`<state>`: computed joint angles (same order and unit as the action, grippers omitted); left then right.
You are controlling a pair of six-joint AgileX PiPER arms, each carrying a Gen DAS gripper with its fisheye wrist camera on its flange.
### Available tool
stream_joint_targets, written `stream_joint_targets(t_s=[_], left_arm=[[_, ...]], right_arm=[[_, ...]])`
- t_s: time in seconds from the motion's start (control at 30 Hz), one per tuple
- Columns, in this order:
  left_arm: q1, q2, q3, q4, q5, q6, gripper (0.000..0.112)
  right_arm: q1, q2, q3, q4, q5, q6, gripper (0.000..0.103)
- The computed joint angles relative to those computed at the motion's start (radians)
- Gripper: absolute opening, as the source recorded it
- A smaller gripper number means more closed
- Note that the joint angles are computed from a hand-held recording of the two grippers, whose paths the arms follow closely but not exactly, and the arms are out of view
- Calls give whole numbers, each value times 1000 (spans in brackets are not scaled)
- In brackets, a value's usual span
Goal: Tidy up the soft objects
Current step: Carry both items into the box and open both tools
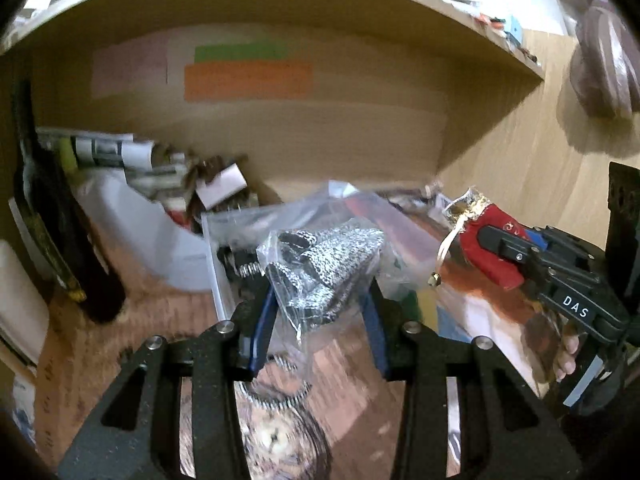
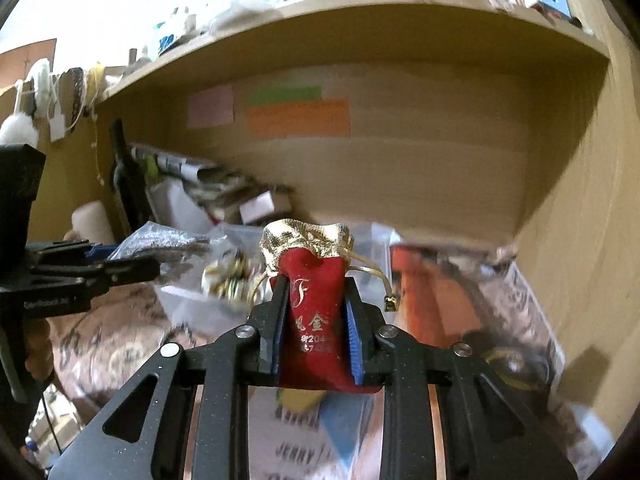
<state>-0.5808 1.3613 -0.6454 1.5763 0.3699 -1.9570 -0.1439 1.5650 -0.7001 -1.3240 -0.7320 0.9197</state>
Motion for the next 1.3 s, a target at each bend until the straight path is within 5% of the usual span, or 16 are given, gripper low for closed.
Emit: stream_joint_targets(t_s=[0.33,0.73,1.07,1.3], left_arm=[[123,169,-178,-98,-71,159,41],[209,324,-273,-304,-171,398,43],[199,228,-191,-121,-149,205,68],[180,112,-92,-57,-98,131,92]], right_arm=[[118,151,-210,5,121,86,23],[199,348,-431,-341,263,455,26],[215,308,-382,-347,334,410,68],[168,190,-256,-174,278,209,76]])
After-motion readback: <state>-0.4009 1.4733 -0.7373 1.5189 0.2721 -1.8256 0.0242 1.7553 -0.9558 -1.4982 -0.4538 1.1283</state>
